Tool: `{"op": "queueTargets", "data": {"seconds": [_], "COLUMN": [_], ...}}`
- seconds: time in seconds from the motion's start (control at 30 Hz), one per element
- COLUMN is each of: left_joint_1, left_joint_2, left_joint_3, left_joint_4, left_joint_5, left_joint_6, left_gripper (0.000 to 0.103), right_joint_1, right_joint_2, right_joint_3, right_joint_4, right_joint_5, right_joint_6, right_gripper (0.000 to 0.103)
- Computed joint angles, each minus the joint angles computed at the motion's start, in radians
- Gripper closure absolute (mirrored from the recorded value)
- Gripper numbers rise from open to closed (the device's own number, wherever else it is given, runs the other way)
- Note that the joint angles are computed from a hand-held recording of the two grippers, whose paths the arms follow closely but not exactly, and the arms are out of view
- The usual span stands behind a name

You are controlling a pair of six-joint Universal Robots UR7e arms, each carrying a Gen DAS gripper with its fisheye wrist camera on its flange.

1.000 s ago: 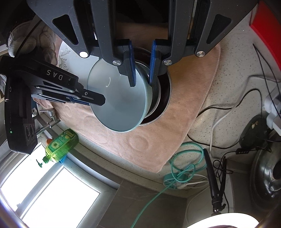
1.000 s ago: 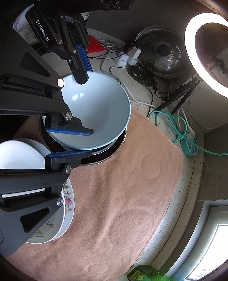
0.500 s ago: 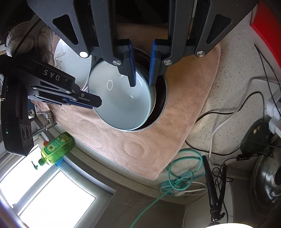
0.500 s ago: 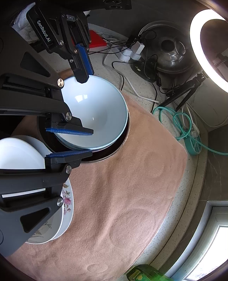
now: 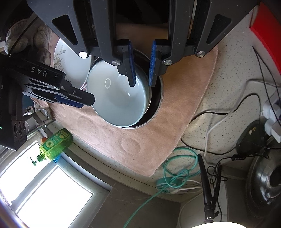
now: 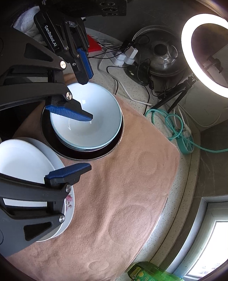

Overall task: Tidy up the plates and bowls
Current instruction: 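Lower the pale blue bowl into the red-bottomed steel bowl, then open the left tool and release the pale blue bowl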

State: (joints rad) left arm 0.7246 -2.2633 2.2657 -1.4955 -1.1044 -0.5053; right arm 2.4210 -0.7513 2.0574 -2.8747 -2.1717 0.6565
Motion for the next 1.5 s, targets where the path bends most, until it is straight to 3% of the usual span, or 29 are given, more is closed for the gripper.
{"op": "queueTargets", "data": {"seconds": [0.07,0.1,0.53,0.93,1.5], "left_joint_1": [-0.012,-0.02,0.004,-0.031,0.008], "left_joint_2": [-0.008,-0.013,-0.064,-0.079,-0.082], "left_joint_3": [0.001,0.002,-0.008,-0.014,-0.016], "left_joint_4": [0.006,0.011,0.015,0.031,0.019], "left_joint_5": [0.019,0.029,0.063,0.081,0.063], "left_joint_6": [-0.015,-0.024,-0.079,-0.103,-0.076], "left_gripper": [0.067,0.066,0.065,0.065,0.065], "right_joint_1": [0.006,0.007,-0.001,0.007,0.003], "right_joint_2": [-0.012,-0.019,-0.078,-0.089,-0.091], "right_joint_3": [0.011,0.017,0.048,0.044,0.063], "right_joint_4": [-0.024,-0.033,-0.004,0.023,-0.016], "right_joint_5": [-0.009,-0.01,-0.021,-0.02,-0.017], "right_joint_6": [0.002,0.004,0.084,0.092,0.09], "right_gripper": [0.033,0.027,0.025,0.025,0.025]}}
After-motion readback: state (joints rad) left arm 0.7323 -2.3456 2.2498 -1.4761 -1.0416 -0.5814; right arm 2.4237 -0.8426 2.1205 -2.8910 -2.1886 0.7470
